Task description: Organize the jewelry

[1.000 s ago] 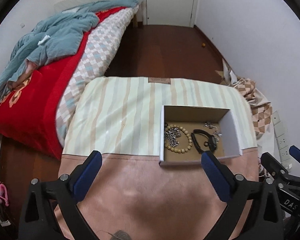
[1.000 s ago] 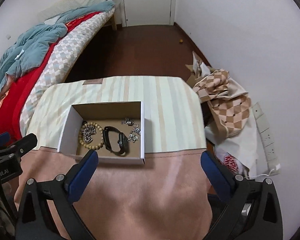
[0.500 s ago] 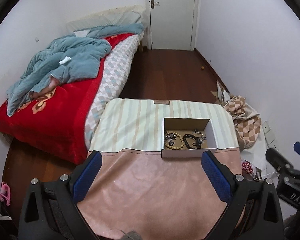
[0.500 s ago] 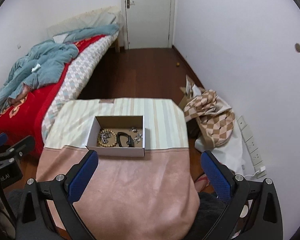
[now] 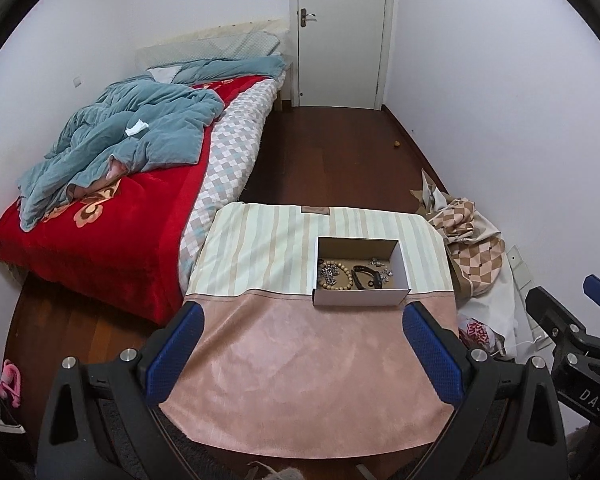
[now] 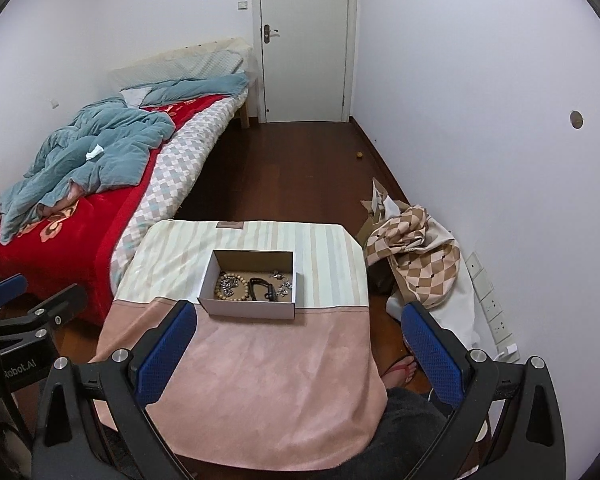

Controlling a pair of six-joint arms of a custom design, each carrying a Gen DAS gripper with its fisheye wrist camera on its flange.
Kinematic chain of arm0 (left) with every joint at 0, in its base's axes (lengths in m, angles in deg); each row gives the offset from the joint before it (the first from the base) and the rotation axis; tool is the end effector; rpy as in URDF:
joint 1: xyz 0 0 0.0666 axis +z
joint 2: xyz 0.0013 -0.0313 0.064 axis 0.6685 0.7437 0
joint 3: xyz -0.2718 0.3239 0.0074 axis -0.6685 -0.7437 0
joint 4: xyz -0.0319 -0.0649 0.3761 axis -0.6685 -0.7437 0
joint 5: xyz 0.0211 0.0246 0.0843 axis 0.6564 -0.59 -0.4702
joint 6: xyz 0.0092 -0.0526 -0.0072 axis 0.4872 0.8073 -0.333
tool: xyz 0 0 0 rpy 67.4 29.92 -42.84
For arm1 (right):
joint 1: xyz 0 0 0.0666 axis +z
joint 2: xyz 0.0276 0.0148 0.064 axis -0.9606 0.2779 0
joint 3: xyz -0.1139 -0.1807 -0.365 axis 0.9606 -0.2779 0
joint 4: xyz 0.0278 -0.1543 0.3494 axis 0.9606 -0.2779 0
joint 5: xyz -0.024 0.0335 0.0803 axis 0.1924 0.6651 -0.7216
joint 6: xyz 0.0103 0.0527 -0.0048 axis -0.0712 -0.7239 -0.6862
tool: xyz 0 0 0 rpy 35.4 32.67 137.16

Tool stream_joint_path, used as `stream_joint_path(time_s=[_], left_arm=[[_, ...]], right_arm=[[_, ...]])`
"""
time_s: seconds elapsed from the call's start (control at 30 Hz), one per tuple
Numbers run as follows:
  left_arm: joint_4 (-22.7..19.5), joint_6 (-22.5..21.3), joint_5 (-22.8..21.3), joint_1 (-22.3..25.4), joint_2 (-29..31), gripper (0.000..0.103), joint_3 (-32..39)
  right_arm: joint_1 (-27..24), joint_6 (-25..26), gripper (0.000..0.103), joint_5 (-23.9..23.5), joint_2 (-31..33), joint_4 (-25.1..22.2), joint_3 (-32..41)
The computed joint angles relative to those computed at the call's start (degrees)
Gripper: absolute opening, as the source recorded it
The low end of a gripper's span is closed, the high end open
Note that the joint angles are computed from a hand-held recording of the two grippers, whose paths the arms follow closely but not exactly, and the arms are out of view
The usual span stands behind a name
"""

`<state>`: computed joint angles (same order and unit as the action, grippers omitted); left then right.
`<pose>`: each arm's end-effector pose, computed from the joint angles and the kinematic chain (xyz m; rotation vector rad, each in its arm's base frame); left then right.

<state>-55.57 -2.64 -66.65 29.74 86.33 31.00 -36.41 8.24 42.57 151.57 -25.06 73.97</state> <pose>0.3857 -0.0847 0.6639 0.2805 2.4119 -0.1168 0.3245 0.2224 0.6731 0.2805 2.3370 -0.1574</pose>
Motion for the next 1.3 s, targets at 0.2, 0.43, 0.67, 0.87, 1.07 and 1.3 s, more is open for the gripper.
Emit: stream_joint_path(time_s=[0.2,0.43,0.67,0.87,1.07,1.3], left_arm=[[-1.17,0.76,-0.63,-0.88,1.63,0.101,2.09],[-0.97,1.69,-2.44,-1.49,5.28,0.102,5.85],[-1.85,1.87,-4.07,-2.09,9.28,0.102,8.78],[-2.81,1.78,-4.98,-2.58,11.5,0.102,9.6],[-2.7,2.65,-4.44,-2.87,12.11,0.102,9.12],[-2.32,2.38,-4.57,-3.66,12.01,0.102,9.01]], right_arm=[[-0.83,0.37,0.103,0.06,1.3,-1.67,2.33],[-4.88,3.19,0.103,-1.86,3.88,-0.86,4.98],[-8.35,5.31,0.103,-4.42,7.3,0.08,6.31],[-10.21,5.92,0.103,-7.03,8.68,0.8,4.82],[-11.37,6.0,0.103,-7.98,9.18,1.38,3.51],[-11.43,6.0,0.103,-7.94,9.26,0.94,3.24]])
